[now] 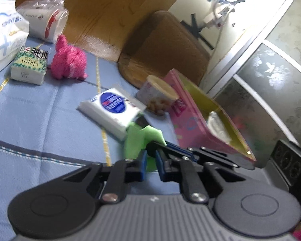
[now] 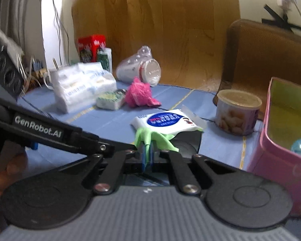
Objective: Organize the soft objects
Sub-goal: 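Carry the cloth into the pink tin with both grippers and open them, then move the left tool to the green VIRJOY tissue pack and grasp it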
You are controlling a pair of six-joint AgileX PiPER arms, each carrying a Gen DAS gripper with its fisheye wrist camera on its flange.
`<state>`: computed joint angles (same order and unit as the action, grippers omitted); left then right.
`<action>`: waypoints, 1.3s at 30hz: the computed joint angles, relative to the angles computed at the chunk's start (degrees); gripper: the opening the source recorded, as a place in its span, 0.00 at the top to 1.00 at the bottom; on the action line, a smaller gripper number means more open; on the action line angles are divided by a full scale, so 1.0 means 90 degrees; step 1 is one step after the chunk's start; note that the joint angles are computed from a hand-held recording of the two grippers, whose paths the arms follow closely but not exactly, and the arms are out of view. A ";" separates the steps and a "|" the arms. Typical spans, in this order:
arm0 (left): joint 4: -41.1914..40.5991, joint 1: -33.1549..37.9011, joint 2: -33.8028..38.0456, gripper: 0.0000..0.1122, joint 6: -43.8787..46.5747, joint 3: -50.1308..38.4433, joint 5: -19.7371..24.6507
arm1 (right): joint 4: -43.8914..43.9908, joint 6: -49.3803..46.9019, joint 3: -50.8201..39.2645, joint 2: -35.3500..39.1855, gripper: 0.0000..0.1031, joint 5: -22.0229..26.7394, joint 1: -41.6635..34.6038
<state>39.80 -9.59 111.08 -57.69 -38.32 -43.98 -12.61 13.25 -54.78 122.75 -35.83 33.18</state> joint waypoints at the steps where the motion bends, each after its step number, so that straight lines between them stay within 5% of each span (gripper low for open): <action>1: -0.0042 -0.0059 -0.0132 0.91 0.0031 0.0045 -0.0009 | -0.0050 0.0104 0.0136 -0.0087 0.93 -0.0173 -0.0035; 8: -0.0294 -0.0978 -0.0830 0.91 0.0348 -0.0760 0.0722 | 0.1087 -0.0899 0.1229 -0.0886 0.93 -0.1759 -0.0246; 15: 0.0124 -0.2065 0.0039 0.91 0.0149 -0.2847 0.1559 | 0.2162 -0.1582 0.2118 -0.1294 0.93 -0.3085 -0.0855; 27: 0.1205 -0.2816 0.1441 0.90 -0.1332 -0.4780 0.2791 | 0.2343 -0.1378 0.2416 -0.0898 0.93 -0.3198 -0.1703; 31: 0.1048 -0.2921 0.1560 0.75 -0.1322 -0.5029 0.3427 | 0.2788 -0.1713 0.2211 -0.0815 0.89 -0.2955 -0.1586; 33: 0.0601 -0.2920 0.1515 0.72 -0.0975 -0.4934 0.3512 | 0.3358 -0.2138 0.1983 -0.0753 0.79 -0.2606 -0.1417; 35: 0.0340 -0.2839 0.1372 0.68 -0.0727 -0.4658 0.3335 | 0.3409 -0.1985 0.2020 -0.0698 0.48 -0.2661 -0.1434; 39: -0.0617 -0.2735 0.0926 0.65 0.0398 -0.3897 0.2976 | 0.3449 -0.1721 0.2127 -0.0691 0.44 -0.2944 -0.1366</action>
